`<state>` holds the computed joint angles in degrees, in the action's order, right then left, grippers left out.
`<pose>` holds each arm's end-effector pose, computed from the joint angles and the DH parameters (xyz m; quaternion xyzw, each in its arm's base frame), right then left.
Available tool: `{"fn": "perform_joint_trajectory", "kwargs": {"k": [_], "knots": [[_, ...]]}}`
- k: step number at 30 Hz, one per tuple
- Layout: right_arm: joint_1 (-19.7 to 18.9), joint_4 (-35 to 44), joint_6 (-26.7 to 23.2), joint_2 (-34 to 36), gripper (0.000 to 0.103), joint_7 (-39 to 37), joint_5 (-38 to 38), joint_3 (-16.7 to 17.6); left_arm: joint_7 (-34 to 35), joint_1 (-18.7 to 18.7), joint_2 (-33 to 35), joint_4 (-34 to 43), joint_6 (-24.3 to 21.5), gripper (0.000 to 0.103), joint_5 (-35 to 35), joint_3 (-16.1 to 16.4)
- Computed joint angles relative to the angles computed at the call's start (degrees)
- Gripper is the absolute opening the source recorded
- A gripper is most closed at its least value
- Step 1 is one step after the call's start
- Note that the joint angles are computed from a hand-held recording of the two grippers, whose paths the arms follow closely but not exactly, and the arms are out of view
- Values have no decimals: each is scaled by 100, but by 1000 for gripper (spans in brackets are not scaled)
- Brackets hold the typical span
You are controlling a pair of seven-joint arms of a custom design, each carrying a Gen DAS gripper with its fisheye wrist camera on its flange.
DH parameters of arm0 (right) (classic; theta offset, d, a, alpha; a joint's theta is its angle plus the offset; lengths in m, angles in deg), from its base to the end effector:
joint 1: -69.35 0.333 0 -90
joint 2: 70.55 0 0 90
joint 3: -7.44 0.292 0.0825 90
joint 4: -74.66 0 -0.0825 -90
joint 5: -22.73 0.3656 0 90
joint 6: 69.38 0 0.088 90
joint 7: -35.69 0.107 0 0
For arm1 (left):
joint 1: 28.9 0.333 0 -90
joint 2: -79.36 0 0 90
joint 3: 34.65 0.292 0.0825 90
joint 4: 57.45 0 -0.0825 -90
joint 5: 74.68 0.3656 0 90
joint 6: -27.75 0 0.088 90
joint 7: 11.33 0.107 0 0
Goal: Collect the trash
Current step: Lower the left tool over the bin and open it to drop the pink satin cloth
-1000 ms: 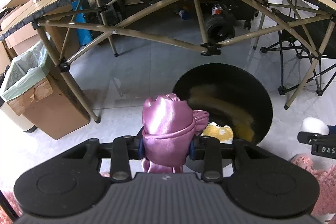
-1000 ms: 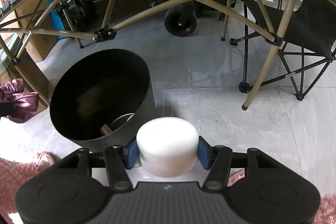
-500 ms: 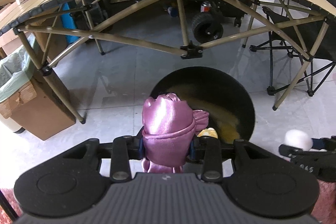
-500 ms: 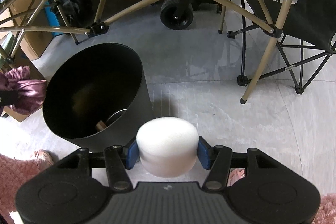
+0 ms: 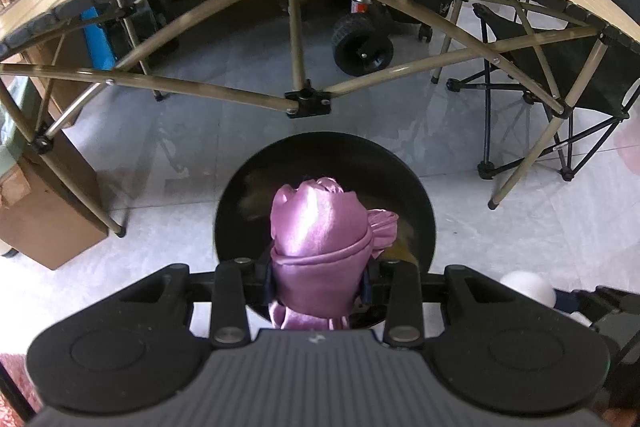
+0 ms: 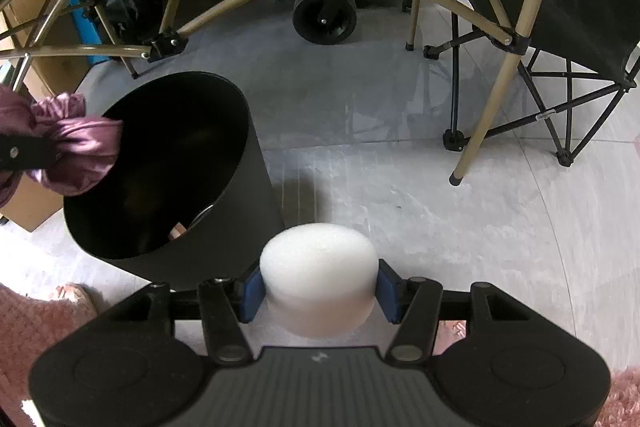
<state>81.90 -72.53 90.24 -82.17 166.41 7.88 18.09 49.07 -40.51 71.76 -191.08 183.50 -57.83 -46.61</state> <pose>0.4183 0.1914 0.3674 -0.6625 0.7158 -0.1310 0.1777 0.4682 -0.2177 0.4327 -0.6322 0.7255 -0.2045 0.1794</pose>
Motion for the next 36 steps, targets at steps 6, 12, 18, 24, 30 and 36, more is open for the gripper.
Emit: {"fn": "perform_joint_trajectory", "kwargs": {"k": [6,12,18,24,30,36], "knots": [[21,16,-33,62,55,-99,70,-48,6,-69,330,372,-252,37,-209,-32],[36,73,-74,165,55,-173,118,-105,-33,-114,647,739,-479,37,-343,-59],[70,111,-121,255,55,-237,168,-168,-254,-133,968,1106,-781,37,-480,-70],[114,157,-186,320,55,-314,236,-212,-345,-155,1244,1402,-1006,37,-547,-85],[146,185,-239,369,55,-379,289,-253,-487,-172,1380,1558,-1114,37,-464,-75],[152,181,-245,373,55,-414,321,-273,-489,-173,1411,1592,-1156,37,-471,-85]]}}
